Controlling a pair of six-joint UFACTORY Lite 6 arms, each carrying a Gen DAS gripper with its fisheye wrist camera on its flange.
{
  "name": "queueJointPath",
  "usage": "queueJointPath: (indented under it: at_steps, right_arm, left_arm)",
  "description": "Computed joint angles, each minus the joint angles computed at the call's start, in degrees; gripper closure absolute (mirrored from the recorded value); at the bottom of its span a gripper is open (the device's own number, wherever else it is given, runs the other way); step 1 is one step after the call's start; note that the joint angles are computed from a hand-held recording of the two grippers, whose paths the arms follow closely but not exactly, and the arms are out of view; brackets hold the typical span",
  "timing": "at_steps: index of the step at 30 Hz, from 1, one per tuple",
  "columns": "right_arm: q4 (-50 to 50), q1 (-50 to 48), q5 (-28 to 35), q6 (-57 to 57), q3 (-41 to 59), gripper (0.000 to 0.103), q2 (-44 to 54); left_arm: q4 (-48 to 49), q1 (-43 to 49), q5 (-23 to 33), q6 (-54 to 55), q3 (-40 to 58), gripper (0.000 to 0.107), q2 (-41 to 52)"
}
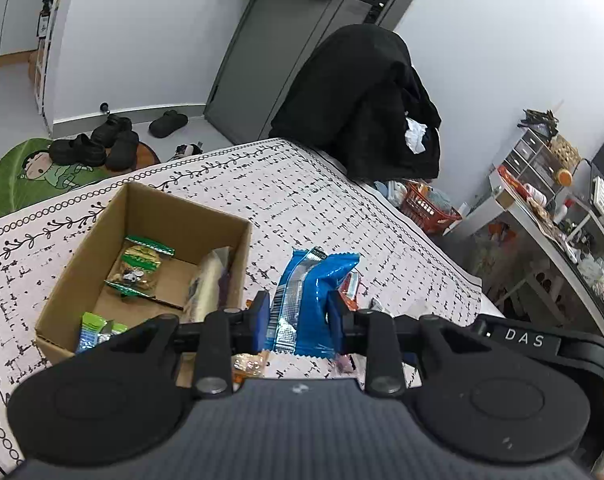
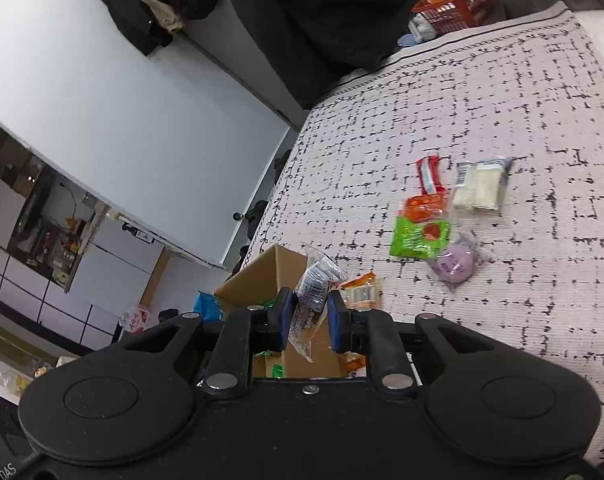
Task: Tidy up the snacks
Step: 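Carry both snacks over the box and open both grippers to drop them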
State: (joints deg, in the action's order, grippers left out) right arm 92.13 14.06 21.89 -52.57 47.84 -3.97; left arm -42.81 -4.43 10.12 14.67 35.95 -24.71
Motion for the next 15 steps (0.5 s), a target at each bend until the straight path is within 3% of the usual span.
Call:
queueJointPath:
  at_steps: [8,15]
  right_arm:
    - [3.18,4.45,-2.92,-1.69,3.17,0.084,3.16]
    - [7.66,7.74,-3.6,-5.68,6.48,0.084,7.79]
  left_arm:
    - [-19.55,6.88,3.65,21.29,-0.89,0.077,1.5]
    - [-29.5,11.76,6.0,32.34,-0.99,0.077,5.39]
